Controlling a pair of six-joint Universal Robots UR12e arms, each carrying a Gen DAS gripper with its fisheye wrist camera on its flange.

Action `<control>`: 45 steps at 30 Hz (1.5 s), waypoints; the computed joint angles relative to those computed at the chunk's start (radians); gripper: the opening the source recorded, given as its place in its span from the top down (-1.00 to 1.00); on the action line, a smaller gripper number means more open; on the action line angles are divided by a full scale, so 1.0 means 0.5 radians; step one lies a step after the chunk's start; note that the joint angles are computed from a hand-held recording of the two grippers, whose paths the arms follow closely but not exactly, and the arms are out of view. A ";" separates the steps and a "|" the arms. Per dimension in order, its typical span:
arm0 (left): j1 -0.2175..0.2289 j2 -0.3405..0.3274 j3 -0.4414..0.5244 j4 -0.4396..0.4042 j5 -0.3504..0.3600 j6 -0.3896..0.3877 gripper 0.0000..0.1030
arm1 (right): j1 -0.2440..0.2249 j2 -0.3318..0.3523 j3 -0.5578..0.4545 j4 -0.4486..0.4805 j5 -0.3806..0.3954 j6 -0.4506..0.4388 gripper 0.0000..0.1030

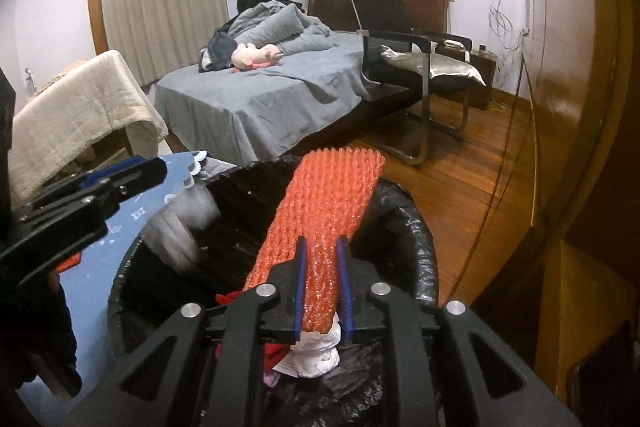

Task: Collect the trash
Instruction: 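Open both grippers over the bin to drop the sock and mesh bag, then move both tools back over the table toward the orange mesh bag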

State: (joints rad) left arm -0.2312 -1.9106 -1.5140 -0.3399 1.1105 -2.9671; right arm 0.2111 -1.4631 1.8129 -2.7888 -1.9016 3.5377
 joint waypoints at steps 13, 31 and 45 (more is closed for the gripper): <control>0.082 0.065 -0.061 0.121 0.112 -0.050 -0.57 | 0.037 0.010 -0.007 -0.042 -0.114 0.022 -0.64; 0.287 0.227 -0.241 0.260 0.372 -0.179 -0.78 | 0.156 0.133 -0.192 -0.114 -0.078 -0.124 -0.88; 0.465 0.298 -0.336 0.314 0.581 -0.216 -0.78 | 0.273 0.359 -0.470 -0.158 0.124 -0.263 -0.88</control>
